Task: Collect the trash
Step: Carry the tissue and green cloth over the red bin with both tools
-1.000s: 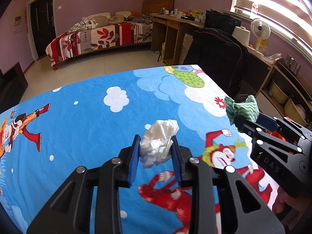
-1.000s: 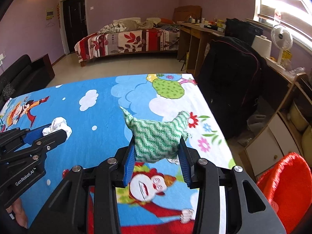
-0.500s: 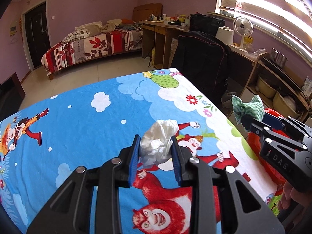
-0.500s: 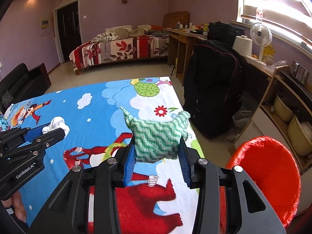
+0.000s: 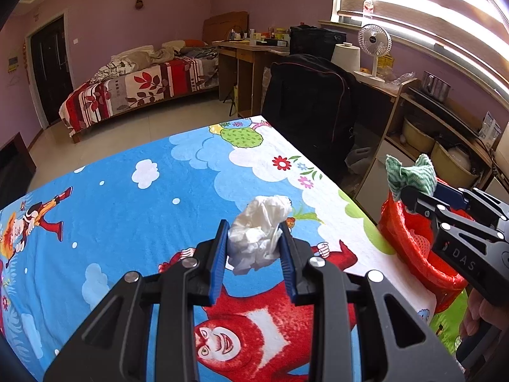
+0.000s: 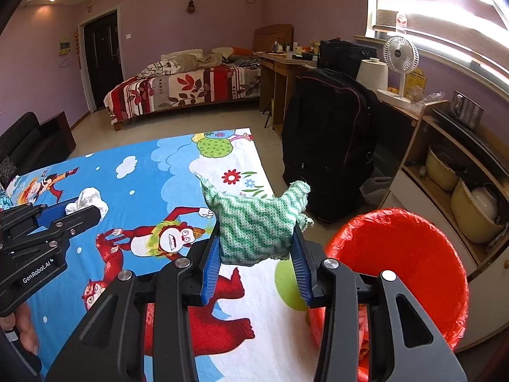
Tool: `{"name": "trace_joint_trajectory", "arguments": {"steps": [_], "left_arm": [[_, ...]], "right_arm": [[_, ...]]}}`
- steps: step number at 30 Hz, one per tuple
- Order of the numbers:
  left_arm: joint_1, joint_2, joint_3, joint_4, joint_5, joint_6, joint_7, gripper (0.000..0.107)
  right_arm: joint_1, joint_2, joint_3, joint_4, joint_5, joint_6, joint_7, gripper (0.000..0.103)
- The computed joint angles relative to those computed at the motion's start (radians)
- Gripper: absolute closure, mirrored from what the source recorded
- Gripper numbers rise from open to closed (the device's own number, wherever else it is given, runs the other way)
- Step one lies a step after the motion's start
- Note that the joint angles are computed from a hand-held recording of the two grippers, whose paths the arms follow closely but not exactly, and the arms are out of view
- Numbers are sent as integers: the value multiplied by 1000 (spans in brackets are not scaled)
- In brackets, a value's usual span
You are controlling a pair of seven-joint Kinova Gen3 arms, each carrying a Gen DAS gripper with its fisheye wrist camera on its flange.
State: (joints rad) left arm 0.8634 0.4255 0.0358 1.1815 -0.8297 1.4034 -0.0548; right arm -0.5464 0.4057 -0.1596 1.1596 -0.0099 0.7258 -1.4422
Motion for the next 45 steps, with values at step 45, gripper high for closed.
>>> {"name": "trace_joint_trajectory", "arguments": {"steps": [45], "left_arm": [[12,185,-65,-322,104,-115,-291,78]], "right_arm": [[123,-30,62,48,20,-36,-21,64]]}}
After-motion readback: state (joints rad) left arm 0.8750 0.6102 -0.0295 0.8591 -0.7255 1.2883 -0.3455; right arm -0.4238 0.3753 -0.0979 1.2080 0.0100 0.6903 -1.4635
